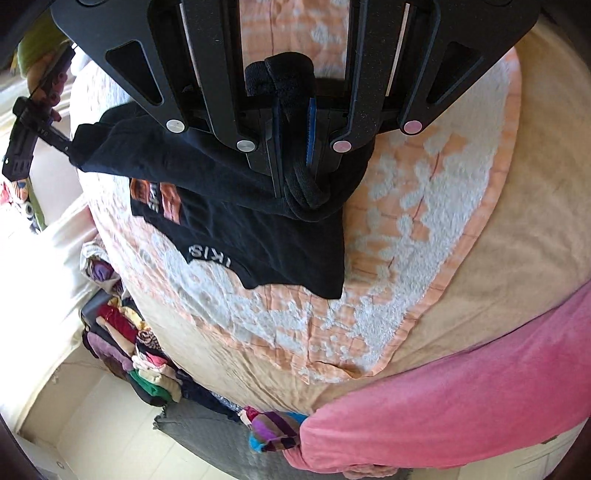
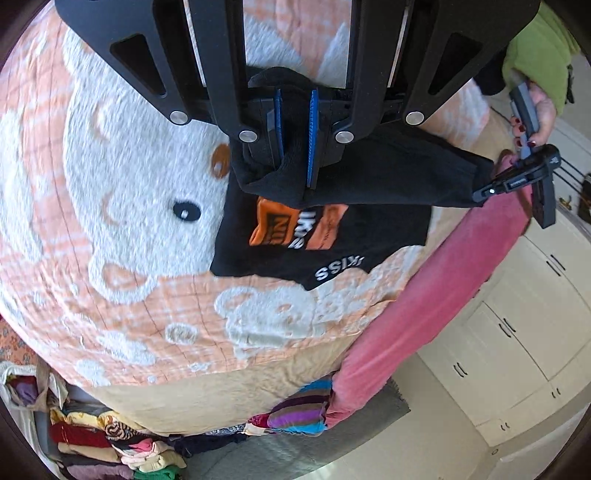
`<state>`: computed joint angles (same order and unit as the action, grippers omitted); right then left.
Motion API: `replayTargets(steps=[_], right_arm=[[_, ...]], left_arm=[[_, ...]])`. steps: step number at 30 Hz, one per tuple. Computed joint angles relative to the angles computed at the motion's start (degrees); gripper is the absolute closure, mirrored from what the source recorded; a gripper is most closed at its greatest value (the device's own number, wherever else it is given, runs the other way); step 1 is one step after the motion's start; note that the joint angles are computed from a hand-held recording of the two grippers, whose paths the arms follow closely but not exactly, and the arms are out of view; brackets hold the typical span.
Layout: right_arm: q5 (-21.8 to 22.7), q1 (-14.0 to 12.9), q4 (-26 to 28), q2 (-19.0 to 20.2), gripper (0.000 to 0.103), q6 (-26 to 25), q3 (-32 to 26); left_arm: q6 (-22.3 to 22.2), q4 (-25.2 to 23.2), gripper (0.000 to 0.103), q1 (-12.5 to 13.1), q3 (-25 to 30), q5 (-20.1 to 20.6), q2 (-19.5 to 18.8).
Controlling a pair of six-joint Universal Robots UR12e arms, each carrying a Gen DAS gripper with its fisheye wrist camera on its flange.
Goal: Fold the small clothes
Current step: 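Lift the hem with both tools and fold it toward the collar, then lower the folded hem onto the shirt and open both tools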
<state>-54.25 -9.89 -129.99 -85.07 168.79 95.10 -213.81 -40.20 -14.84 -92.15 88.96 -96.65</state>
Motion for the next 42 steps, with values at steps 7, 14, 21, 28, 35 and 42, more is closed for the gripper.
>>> replayTargets(steps=[7,14,21,28,35,42], right_arm=[[-3.5,1.1,-2.0,2.4,0.094,1.2,-1.6],[-6.7,1.9,-2.5,4.0,0.094,2.5,-2.3],[-11.3,3.1,-2.4,5.1,0.093,3.0,-2.7],[-12.3,3.4,-0.4,5.6,0.088,4.7,-4.0],[-11.5,3.1,2.4,5.7,0.082,5.8,-5.0],[-17.6,3.3,-1.7,3.6,0.025,8.5,-3.2]], left_arm=[[-1.3,1.0,0.099,0.1,1.6,2.1,-2.6],[2.1,0.7,0.099,-0.3,3.2,4.5,-4.9],[5.7,0.0,0.095,-0.1,3.6,4.2,-5.8],[4.5,1.4,0.08,0.6,3.1,1.3,-5.6],[4.0,1.9,0.066,0.8,3.0,0.4,-5.5],[3.5,3.3,0.064,1.3,2.4,-0.8,-4.6]])
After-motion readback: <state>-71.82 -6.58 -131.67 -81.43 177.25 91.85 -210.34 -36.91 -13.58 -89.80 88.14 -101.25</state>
